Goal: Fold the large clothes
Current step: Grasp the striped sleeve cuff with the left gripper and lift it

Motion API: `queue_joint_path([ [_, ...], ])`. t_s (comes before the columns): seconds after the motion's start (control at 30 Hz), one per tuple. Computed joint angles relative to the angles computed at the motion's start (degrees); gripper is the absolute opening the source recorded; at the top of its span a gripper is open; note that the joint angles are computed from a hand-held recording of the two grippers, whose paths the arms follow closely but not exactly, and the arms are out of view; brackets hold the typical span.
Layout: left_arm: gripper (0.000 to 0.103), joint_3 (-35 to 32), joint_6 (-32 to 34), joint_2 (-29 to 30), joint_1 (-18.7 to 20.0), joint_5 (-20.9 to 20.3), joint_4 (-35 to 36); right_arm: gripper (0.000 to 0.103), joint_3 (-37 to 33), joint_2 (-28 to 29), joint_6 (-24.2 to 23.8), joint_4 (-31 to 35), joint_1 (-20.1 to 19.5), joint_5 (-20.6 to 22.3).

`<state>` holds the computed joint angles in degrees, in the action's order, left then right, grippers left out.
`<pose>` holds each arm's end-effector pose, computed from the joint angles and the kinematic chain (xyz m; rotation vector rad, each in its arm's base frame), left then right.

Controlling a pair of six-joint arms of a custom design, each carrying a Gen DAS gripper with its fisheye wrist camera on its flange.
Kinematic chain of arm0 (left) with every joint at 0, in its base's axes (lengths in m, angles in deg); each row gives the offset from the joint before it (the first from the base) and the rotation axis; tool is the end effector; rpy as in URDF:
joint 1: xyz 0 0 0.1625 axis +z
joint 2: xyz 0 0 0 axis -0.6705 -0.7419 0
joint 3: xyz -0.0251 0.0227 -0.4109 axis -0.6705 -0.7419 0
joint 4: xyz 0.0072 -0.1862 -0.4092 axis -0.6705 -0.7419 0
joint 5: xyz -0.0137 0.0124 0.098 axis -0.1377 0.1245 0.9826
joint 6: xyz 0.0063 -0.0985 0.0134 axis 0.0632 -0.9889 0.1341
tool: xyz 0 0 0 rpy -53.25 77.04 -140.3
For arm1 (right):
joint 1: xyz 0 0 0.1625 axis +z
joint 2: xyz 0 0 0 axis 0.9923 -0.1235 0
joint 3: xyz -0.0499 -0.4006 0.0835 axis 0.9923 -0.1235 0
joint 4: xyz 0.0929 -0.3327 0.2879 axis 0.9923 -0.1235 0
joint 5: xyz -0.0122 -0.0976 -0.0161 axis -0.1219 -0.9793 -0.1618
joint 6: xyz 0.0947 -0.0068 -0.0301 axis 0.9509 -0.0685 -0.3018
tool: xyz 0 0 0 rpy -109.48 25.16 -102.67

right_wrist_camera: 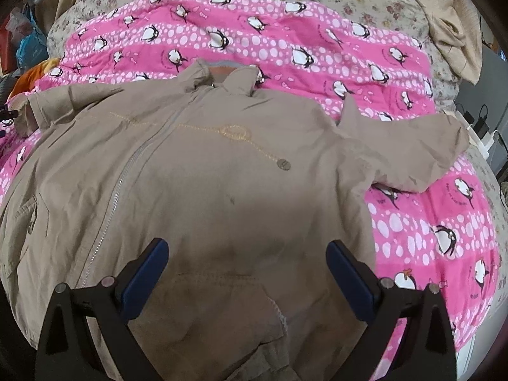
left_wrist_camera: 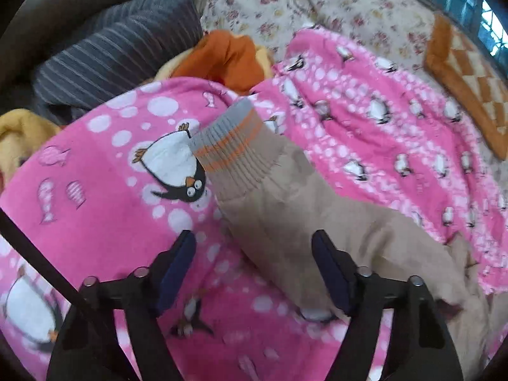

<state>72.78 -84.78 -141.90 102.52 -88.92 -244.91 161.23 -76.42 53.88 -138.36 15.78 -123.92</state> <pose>-0.1577 -0.6961 0.2377 0.0410 2.3915 -1.0369 0.1213 -0.4302 0.3086 0.1070 -2.1134 0.7460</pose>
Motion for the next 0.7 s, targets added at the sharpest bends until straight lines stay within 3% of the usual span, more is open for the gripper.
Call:
queue_joint_path([
  [0.07, 0.05, -1.3, -0.4, 1.2, 0.3, 0.6, -0.8, 0.102, -0.2, 0.1, 0.4, 0.9, -0.2, 0.1],
  [0.1, 0.041, -2.1, -0.6, 1.6, 0.5, 0.8, -1.0, 0.102, -0.2, 0.1, 0.3, 1.0, -0.2, 0.2],
  [0.13, 0.019, -2.8, -1.0, 1.7, 0.7, 0.5, -0.2, 0.102, -0.2, 0.1, -0.1, 1.0, -0.2, 0.2],
  [0.17, 0.01, -3.5, -1.6, 1.5, 0.7, -0.2, 1.8, 0.101, -0.1, 0.1, -0.4, 0.8, -0.2, 0.1],
  [0.23, 0.001, -4.9, -1.2, 1.9, 0.0, 1.9, 3.9, 0.101, -0.1, -0.1, -0.8, 0.6, -0.3, 0.1],
  [0.33, 0.0, -5.6, 6.4, 2.1, -2.7, 8.4, -3.8, 0.101, 0.4, -1.8, 0.2, 1.3, -0.7, 0.8],
  [0.4, 0.0, -7.0, 13.7, 2.7, -4.8, 14.5, -12.7, 0.102, 0.8, -3.1, 0.5, 1.9, -0.8, 1.6],
  [0.53, 0.0, -10.8, 26.9, 5.0, -8.0, 21.6, -27.5, 0.102, 1.8, -5.3, -1.0, 1.6, -0.9, 2.1],
  [0.6, 0.0, -11.2, 30.3, 5.9, -9.3, 21.3, -30.9, 0.101, 2.1, -6.2, -1.2, 1.4, -1.1, 2.1],
  [0.7, 0.0, -8.2, 23.7, 5.3, -11.1, 16.1, -23.4, 0.102, 2.6, -7.9, -1.1, 1.3, -1.6, 2.3],
])
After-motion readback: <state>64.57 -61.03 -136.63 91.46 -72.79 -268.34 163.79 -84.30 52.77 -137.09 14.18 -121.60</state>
